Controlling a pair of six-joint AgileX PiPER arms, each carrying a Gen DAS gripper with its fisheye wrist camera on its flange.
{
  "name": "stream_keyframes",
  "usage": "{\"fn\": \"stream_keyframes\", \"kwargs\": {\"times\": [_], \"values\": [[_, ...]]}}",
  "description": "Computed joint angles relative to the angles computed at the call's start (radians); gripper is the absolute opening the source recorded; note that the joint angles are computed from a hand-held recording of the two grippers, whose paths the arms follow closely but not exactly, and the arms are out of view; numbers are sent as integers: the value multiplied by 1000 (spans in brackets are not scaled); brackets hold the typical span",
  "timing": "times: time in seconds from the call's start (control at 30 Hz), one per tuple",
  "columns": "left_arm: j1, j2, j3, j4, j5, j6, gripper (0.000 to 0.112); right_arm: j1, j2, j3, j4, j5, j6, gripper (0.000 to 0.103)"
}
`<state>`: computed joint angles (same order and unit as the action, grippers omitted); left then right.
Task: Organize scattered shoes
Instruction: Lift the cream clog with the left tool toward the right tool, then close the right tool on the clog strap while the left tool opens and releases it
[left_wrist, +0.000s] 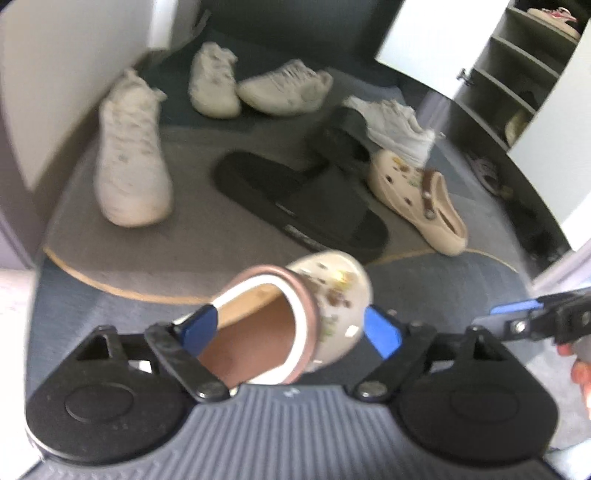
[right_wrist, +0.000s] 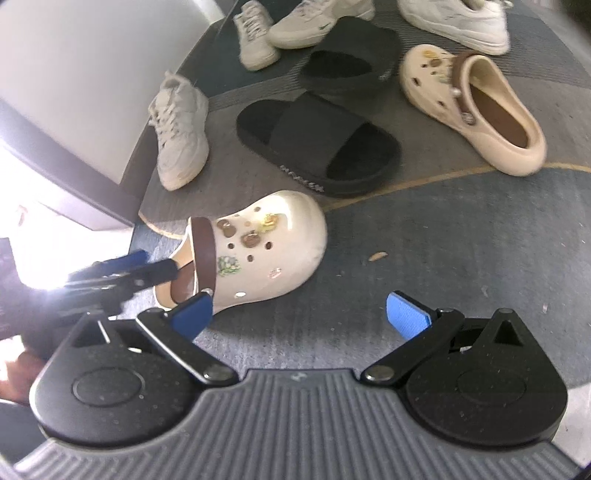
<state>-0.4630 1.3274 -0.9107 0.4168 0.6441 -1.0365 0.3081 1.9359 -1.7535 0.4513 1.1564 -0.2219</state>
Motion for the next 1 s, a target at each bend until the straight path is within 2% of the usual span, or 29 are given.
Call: {"fn": "stream_keyframes", "kwargs": {"times": [0.2, 0.37, 0.43, 0.47, 0.5, 0.53, 0.63, 0.7, 0.83, 0.9, 1.0], "values": [[-3, -78, -19, 147, 137, -133, 88, 139, 42, -11, -61, -106, -3, 101], [18, -121, -30, 168, 169, -152, 89, 259, 70, -8, -170, -250, -29, 97], [29, -131, -35, 126, 146, -106, 89, 287, 82, -9, -183, -307, -68, 88], [25, -134, -32, 126, 143, -103, 89, 302, 92, -12, -187, -347, -98, 76], [2, -134, -36, 149, 149, -114, 89, 319, 110, -29, -217, -374, -98, 74], [-20, -133, -41, 173, 156, -124, 89, 326, 124, -48, -236, -375, -94, 74], [-56, -115, -52, 213, 168, -139, 87, 362, 214, -171, -325, -304, -53, 71], [-69, -92, -66, 222, 194, -145, 88, 372, 254, -218, -347, -261, -38, 63], [-19, -121, -36, 171, 137, -151, 88, 368, 286, -240, -354, -282, -62, 51], [-11, -130, -35, 182, 146, -171, 88, 349, 298, -256, -300, -274, -93, 50], [-12, -151, -22, 211, 158, -205, 88, 354, 280, -214, -280, -313, -156, 44]]}}
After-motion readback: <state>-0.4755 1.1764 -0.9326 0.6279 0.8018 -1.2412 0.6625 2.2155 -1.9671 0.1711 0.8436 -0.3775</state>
